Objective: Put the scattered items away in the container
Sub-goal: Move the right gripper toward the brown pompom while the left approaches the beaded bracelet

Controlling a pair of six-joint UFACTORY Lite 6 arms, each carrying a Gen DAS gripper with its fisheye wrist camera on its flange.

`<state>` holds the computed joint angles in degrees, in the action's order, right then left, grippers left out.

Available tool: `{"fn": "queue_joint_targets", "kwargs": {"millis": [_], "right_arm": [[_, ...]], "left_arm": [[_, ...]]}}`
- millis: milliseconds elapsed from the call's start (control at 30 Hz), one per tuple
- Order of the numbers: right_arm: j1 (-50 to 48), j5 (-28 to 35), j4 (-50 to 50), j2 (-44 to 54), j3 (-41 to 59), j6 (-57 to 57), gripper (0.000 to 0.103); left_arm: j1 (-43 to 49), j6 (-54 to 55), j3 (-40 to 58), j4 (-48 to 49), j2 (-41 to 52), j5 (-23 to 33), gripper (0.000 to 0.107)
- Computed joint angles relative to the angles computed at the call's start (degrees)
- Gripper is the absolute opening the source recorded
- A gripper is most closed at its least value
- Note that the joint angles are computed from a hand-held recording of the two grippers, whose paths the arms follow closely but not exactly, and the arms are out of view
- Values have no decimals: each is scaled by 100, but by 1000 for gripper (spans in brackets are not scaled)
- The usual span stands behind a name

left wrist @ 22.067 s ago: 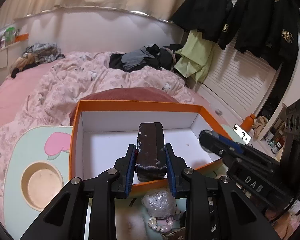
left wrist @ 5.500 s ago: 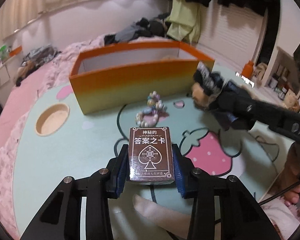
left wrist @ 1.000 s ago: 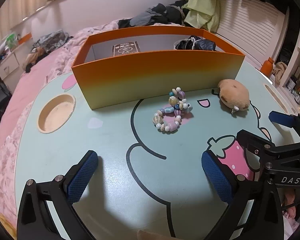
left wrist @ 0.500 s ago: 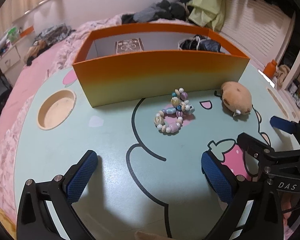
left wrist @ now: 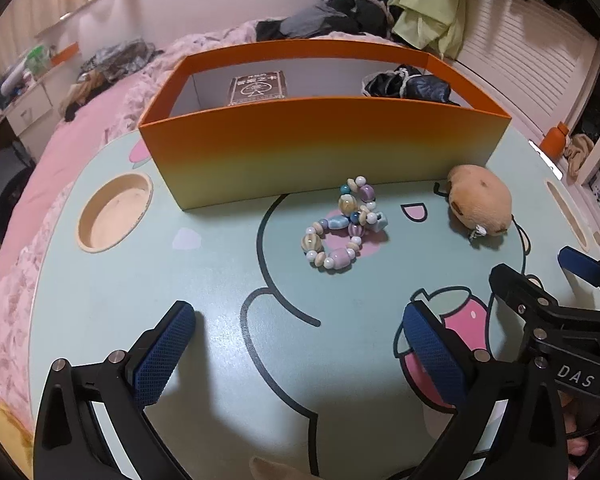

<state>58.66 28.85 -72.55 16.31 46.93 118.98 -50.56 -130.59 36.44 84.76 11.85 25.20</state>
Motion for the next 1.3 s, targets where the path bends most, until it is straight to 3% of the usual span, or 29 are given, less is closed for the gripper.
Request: {"fn": "queue_joint_targets", "kwargs": {"millis": [133, 300, 500, 633, 667, 833, 967, 1200, 1300], "right_arm": [[22, -8, -188, -66, -119, 231, 103], [15, -39, -302, -102, -157, 317, 103], [165, 115, -891, -398, -401, 1000, 103], [305, 322, -1233, -515, -421, 1193, 103], [295, 311, -1221, -469, -342, 1108, 103], [70, 164, -1006, -161, 201, 509, 103], [-294, -243, -702, 97, 667, -110, 103], [-684, -839, -348, 461, 1208, -654, 103], [-631, -737, -191, 607, 1395, -913, 103]], "left_arm": [[86, 76, 11, 227, -24, -178, 103], [128, 709, 82, -317, -81, -267, 103], [280, 218, -179, 479, -413, -480, 103], [-214, 465, -458, 211, -959, 748, 103], [-249, 473, -575, 242, -1203, 865, 103], [249, 368, -1008, 696, -2165, 336, 103], [428, 500, -1054, 715, -2251, 295, 103], [455, -179, -1235, 1210, -2120, 178, 103], [456, -291, -1215, 1314, -1994, 210, 103]]}}
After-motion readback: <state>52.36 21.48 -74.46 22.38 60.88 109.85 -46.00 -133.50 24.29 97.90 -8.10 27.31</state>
